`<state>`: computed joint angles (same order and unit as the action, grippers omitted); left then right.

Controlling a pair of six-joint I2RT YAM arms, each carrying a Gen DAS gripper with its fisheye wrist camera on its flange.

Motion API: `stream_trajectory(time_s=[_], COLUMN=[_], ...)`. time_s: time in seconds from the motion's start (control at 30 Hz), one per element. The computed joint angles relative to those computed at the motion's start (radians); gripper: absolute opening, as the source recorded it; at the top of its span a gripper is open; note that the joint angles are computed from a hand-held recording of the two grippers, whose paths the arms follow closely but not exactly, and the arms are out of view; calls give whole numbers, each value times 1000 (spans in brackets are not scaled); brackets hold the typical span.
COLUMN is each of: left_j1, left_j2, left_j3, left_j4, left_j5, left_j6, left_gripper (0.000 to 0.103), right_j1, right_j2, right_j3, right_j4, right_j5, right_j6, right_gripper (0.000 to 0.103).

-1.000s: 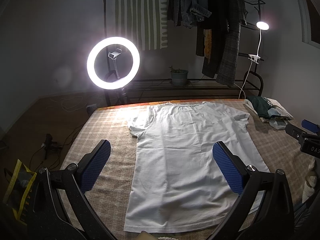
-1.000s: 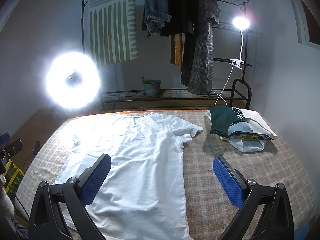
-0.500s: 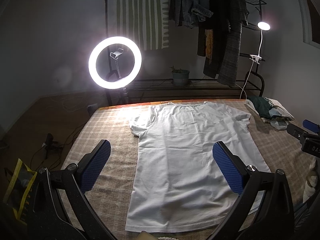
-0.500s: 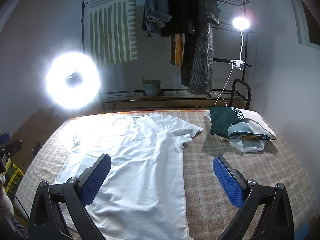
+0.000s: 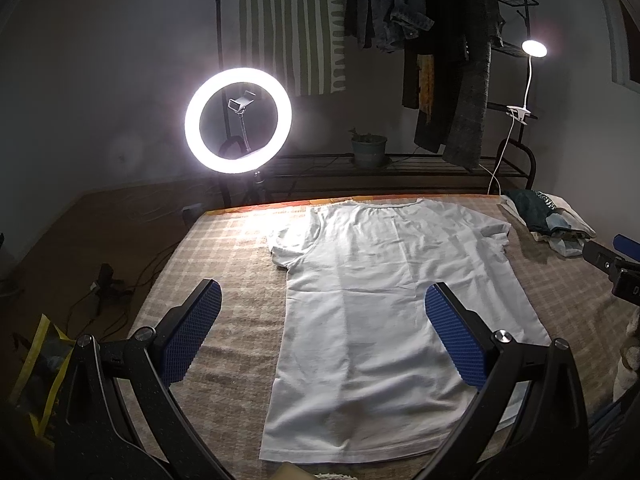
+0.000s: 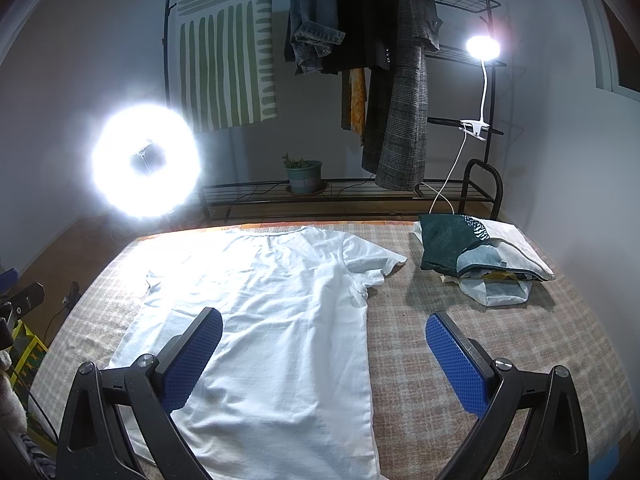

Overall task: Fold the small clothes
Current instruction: 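Move both tools to one side edge of the white T-shirt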

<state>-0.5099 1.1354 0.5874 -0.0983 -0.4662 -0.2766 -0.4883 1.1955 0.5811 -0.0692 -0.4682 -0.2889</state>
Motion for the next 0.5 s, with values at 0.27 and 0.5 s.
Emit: stream_trajectory(time_s=[0.27, 0.5], left_j1=[76, 199], left_j2=[-17, -40], left_j3=[-46, -141], left_j4=[24, 73], left_j5=[39, 124], left_j6=[6, 47], left_gripper=[103, 98], right_j1=[38, 82], right_j2=[36, 111], right_j3=[37, 73], right_j4=[-28, 3], right_j5=[-16, -59], right_j6=[37, 87], right_gripper=[103, 103])
